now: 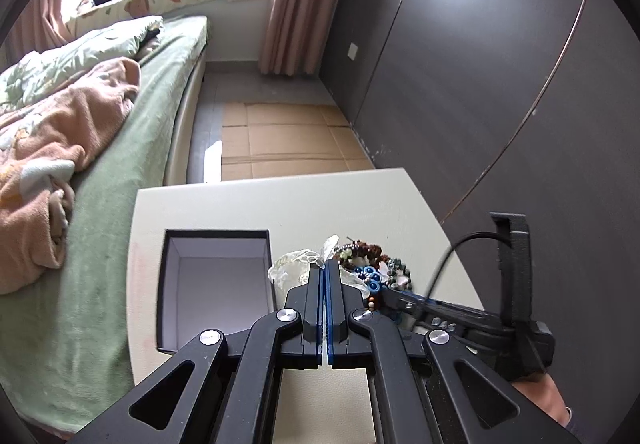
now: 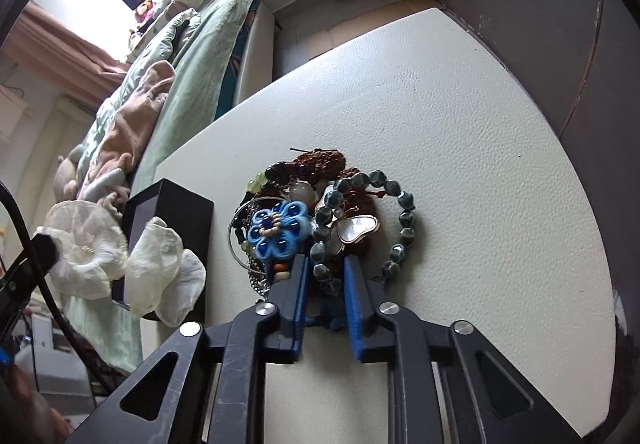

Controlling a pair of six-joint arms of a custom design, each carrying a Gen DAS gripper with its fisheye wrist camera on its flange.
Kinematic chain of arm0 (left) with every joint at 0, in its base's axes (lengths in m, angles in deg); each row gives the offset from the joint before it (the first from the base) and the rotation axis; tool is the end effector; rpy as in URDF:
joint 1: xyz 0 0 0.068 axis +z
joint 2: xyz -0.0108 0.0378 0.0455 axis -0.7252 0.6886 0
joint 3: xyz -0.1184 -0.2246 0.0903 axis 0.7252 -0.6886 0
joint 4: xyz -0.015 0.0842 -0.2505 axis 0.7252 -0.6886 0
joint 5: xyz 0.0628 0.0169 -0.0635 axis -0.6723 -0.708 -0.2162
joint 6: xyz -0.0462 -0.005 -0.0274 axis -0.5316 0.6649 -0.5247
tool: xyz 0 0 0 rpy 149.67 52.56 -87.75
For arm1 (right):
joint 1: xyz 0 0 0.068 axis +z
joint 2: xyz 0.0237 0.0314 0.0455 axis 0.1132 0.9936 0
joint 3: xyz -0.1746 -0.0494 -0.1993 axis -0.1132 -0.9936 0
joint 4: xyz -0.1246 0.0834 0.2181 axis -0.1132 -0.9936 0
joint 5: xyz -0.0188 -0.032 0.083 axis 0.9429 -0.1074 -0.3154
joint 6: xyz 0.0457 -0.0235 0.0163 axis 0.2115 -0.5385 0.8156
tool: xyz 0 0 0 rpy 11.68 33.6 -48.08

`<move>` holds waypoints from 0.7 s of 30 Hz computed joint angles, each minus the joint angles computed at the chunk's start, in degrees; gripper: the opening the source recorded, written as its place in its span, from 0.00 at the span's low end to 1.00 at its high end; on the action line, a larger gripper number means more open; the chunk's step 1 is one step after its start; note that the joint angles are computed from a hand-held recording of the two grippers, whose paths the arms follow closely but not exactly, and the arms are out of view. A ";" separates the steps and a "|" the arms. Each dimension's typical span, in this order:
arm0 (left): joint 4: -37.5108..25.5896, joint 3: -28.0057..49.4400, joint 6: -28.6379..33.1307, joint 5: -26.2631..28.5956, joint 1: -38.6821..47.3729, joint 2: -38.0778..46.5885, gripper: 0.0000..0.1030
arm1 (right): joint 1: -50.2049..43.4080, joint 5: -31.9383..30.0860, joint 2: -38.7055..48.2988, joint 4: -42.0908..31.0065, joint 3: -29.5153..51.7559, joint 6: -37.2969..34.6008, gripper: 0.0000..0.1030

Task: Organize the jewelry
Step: 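Carry the grey beaded bracelet with the right gripper into the black box and release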

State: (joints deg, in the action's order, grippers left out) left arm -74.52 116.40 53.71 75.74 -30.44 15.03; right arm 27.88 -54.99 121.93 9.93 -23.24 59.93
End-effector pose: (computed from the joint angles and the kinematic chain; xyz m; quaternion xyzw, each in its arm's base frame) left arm 0.1100 0.0201 0.2798 -0.0804 0.9278 -0.1029 0.3495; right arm 0.2004 0.0941 0.1631 -0.0601 0.9512 0.2700 0.1367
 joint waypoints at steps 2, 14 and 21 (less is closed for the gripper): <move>-0.86 0.89 1.52 1.95 2.51 0.13 0.00 | -2.45 -3.71 -1.75 -0.74 -0.65 -0.47 0.10; -5.43 5.47 12.63 13.05 19.07 3.44 0.00 | -8.70 -12.20 -13.11 -9.22 0.84 -1.23 0.10; -6.10 4.76 19.19 16.96 27.99 7.40 0.00 | -4.69 -13.48 -16.55 -9.21 3.75 4.24 0.10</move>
State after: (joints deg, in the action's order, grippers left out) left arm -80.61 121.16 72.90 92.70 -2.45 22.43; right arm 23.18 -68.47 105.39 0.71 -19.50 64.17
